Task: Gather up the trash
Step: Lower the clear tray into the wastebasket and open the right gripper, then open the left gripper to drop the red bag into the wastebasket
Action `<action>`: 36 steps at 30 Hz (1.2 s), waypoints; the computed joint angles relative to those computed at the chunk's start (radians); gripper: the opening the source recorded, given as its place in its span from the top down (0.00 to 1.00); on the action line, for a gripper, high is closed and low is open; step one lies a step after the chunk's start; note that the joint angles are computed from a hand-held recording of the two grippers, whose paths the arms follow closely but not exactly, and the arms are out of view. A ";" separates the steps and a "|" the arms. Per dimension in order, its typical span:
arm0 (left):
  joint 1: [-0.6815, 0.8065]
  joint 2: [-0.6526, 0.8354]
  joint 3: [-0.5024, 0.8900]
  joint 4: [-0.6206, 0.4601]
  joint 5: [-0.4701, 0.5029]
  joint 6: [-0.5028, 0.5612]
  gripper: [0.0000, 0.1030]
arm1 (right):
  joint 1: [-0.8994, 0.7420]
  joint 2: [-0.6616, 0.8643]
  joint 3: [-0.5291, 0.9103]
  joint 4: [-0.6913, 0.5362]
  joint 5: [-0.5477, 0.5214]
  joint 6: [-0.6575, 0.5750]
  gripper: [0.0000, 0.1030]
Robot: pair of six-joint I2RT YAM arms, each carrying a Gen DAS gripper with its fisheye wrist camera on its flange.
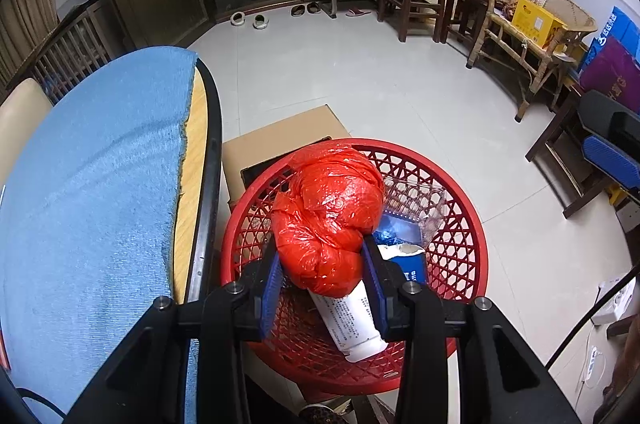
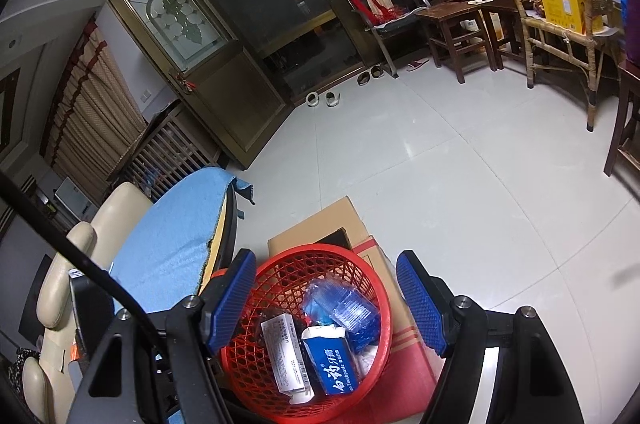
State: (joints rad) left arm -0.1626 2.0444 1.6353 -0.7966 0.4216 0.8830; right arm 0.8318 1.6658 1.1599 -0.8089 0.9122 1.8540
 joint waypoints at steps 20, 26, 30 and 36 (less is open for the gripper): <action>-0.018 0.030 0.036 -0.042 -0.005 0.005 0.40 | 0.008 0.009 0.054 -0.060 0.015 -0.009 0.26; 0.011 -0.004 0.036 -0.032 0.028 0.002 0.28 | 0.019 0.044 0.133 -0.118 0.026 -0.024 0.26; 0.052 -0.003 0.082 -0.062 0.072 -0.002 0.28 | 0.035 0.083 0.205 -0.195 0.035 0.007 0.26; 0.155 0.037 0.210 -0.154 0.157 0.014 0.27 | 0.072 0.159 0.316 -0.303 0.025 0.064 0.26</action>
State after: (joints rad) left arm -0.0074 2.0811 1.8449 -0.9501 0.5784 0.8966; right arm 0.9039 1.8249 1.4757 -1.1122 0.9372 1.9178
